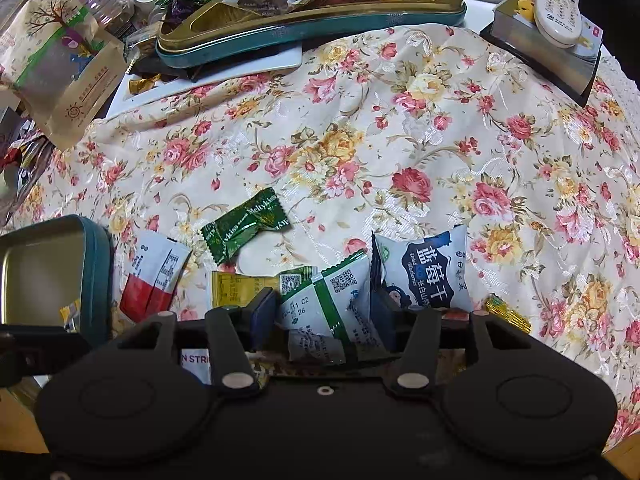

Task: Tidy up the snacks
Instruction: 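Grasp the green-and-white packet with the right gripper and lift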

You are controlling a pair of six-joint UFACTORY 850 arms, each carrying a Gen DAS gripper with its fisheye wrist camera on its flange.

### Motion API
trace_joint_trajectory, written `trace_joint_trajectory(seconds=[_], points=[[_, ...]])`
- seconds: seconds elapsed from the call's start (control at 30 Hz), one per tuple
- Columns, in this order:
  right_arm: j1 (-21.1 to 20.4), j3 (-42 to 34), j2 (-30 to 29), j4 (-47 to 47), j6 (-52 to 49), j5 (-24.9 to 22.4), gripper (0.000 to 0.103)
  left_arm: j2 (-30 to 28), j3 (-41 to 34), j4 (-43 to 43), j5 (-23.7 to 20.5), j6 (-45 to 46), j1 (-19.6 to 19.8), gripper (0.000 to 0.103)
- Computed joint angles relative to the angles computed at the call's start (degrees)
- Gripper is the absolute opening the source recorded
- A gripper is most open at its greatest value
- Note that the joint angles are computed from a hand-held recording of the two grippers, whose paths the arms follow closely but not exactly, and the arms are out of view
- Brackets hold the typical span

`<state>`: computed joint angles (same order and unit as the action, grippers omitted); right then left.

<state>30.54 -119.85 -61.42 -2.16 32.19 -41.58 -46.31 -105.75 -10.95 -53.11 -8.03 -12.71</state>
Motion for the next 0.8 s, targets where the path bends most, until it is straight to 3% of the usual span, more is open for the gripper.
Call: trace_joint_trajectory(seconds=[0.47, 0.8], points=[[-2.1, 9.51, 7.23, 3.11, 1.36, 2.87, 0.04, -1.99, -0.59, -0.46, -1.3, 2.01, -1.73, 0.026], [-2.47, 13.86, 11.8, 3.14, 2.88, 6.11, 0.04, -2.98, 0.48, 9.39, -1.92, 4.2, -4.01, 0.026]])
